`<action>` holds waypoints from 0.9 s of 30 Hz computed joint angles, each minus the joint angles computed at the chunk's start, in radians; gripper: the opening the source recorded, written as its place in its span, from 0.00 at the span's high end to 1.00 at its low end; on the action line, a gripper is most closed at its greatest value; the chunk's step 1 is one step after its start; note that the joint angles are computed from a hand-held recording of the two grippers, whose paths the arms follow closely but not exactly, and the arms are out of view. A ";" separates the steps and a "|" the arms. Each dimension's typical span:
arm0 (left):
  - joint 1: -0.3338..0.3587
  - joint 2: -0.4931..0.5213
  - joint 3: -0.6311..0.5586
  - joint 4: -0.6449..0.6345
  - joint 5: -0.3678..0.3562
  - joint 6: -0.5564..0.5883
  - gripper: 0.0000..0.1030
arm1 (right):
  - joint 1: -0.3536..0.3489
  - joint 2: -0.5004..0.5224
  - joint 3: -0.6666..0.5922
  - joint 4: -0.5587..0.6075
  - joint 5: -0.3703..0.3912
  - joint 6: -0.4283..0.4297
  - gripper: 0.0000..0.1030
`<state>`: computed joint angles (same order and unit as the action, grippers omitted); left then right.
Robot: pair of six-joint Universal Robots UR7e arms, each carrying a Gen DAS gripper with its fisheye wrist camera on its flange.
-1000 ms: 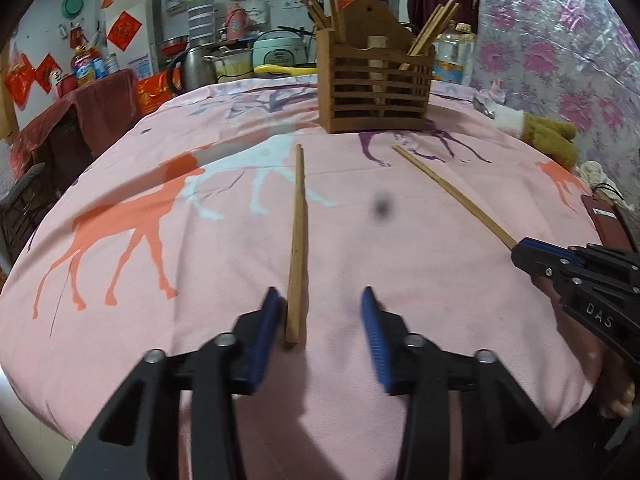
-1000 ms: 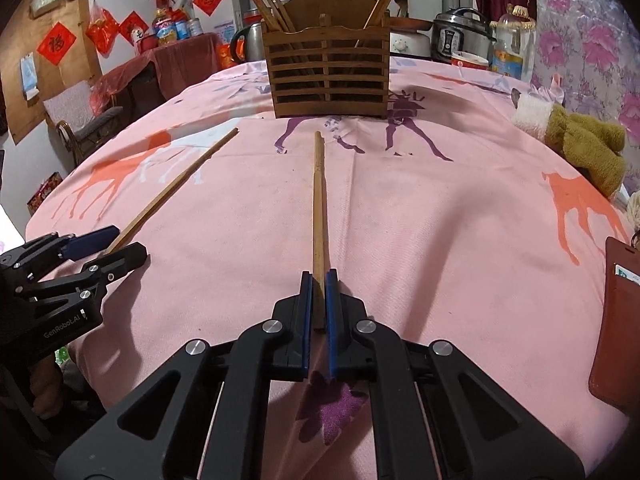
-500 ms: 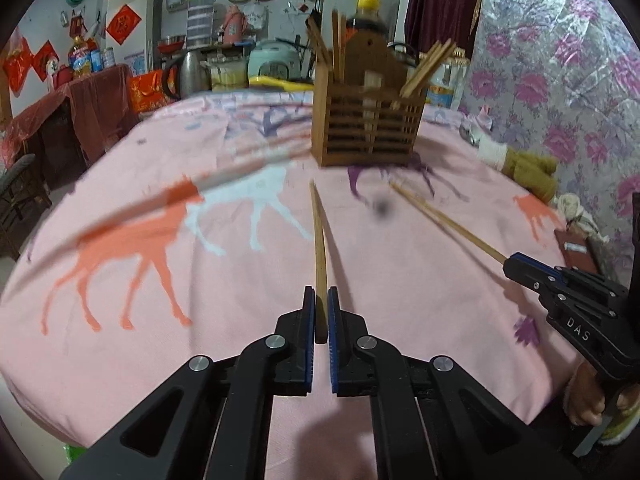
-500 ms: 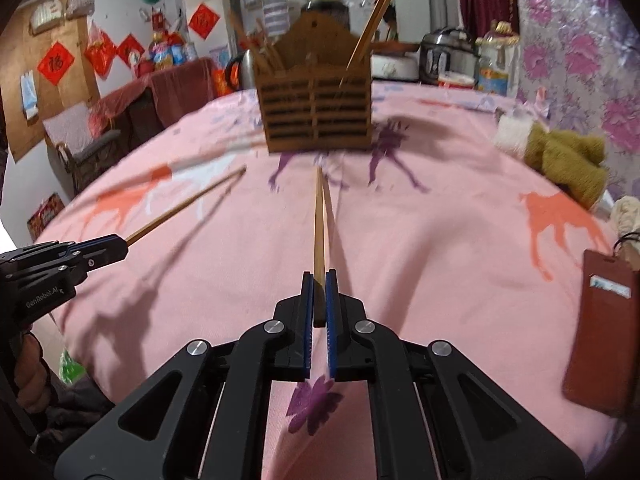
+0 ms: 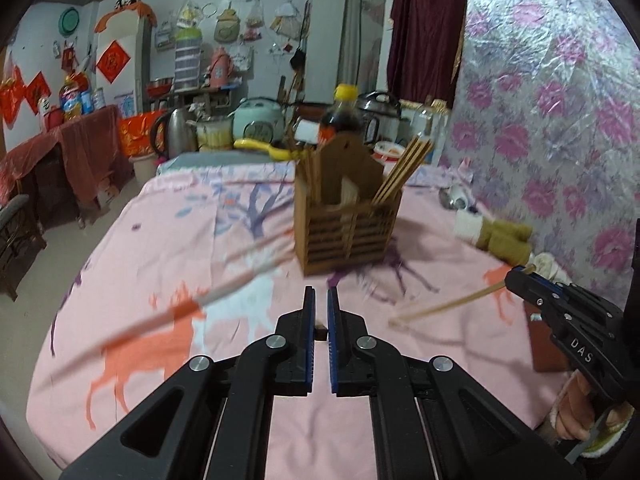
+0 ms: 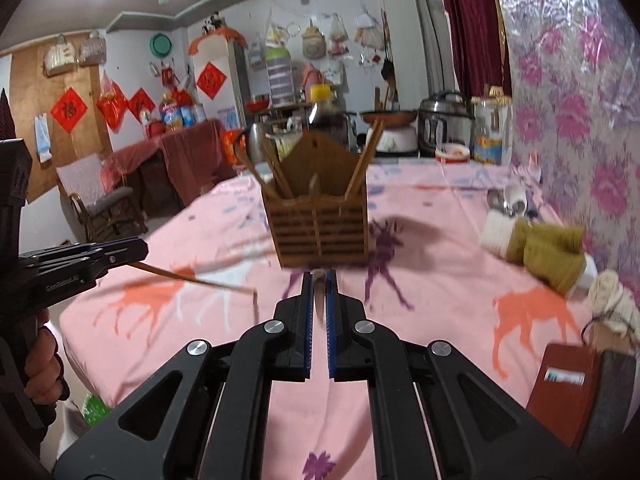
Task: Organize utensils
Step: 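Lift both held chopsticks and carry them to the wooden holder, then lower both chopsticks into the wooden holder and open both tools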
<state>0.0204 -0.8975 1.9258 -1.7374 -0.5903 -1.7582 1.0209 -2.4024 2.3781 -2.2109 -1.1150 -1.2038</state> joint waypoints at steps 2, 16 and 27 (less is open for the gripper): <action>0.009 -0.003 -0.023 0.001 0.023 0.036 0.94 | 0.025 0.008 -0.016 -0.001 -0.003 0.024 0.94; 0.099 0.038 -0.149 -0.187 0.116 0.403 0.94 | 0.241 0.188 -0.102 -0.177 -0.120 0.227 0.94; 0.185 0.096 -0.319 -0.519 0.351 0.820 0.94 | 0.563 0.519 -0.266 -0.523 -0.290 0.483 0.94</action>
<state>0.2055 -0.8016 1.6070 -2.2567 -0.2397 -0.9380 1.5836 -1.8839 2.1118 -2.7343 -1.4050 -0.7211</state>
